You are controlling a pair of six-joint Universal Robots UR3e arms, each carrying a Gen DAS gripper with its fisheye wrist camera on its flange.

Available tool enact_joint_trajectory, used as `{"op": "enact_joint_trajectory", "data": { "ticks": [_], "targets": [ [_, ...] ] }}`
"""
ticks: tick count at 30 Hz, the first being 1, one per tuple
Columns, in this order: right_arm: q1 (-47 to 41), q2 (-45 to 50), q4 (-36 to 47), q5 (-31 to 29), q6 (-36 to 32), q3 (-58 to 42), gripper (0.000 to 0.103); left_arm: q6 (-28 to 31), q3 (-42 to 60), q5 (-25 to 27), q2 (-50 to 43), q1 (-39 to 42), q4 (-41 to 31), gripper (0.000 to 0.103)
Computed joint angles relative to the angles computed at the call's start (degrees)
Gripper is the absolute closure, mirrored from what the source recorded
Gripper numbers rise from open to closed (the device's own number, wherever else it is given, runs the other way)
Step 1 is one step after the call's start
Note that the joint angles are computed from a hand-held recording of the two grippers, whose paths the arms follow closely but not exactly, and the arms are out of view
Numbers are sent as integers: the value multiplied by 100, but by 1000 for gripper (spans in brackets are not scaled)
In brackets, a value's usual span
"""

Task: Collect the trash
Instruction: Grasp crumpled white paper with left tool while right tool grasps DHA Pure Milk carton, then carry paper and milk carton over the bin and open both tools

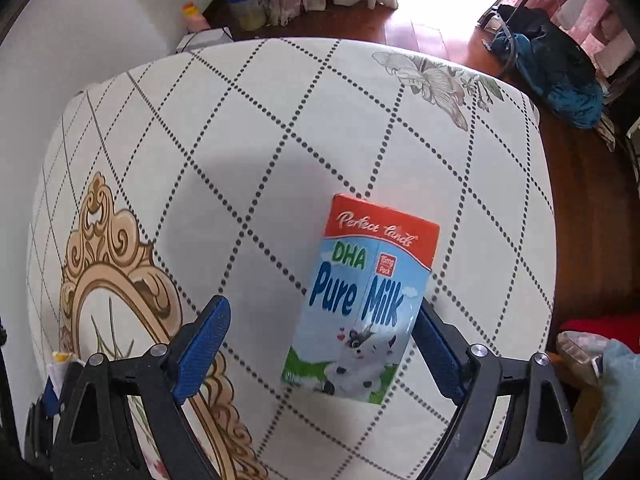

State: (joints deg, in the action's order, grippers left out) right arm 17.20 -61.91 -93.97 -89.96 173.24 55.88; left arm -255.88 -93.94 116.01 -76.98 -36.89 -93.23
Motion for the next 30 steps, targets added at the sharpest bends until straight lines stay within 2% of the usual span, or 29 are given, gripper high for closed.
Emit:
{"op": "enact_joint_trajectory", "data": {
  "ticks": [1,4,9,14,18,20,22,25,27,29,30],
  "targets": [
    [4,-24,-63,-81,-28,53,49,58,-7,-18,-25,43,80,74],
    [-144,-275,49,81,-247,300,50,63,66,-53,-68,-28,137,74],
    [-611,-2231,-227,295,-1251,2391,50,-203,276,-259,-173,-566,186,74],
    [-1615,-4559,631,408,-2634,4250,50,-858,860,-579,-760,-1624,271,74],
    [-2659,-5940,1270,256,-3586,5232,49,-989,1640,-726,-1602,-2256,257,74],
    [-3004,-6230,1296,174,-3838,5584,48,-1010,1907,-768,-1921,-2412,218,74],
    [-3231,-6361,1239,218,-3937,5821,38,-1085,1996,-774,-2072,-2491,174,74],
    [-3543,-6742,1208,429,-4044,6033,37,-1212,1960,-775,-2110,-2506,152,74],
    [-3672,-7008,1060,543,-4040,6204,42,-1303,2003,-759,-2118,-2520,80,74],
    [-3651,-7168,1113,655,-4042,6213,53,-1347,2272,-688,-2200,-2551,-180,74],
    [-3769,-7149,1293,756,-4123,6137,53,-1349,2317,-658,-2212,-2566,-208,74]
  ]
}}
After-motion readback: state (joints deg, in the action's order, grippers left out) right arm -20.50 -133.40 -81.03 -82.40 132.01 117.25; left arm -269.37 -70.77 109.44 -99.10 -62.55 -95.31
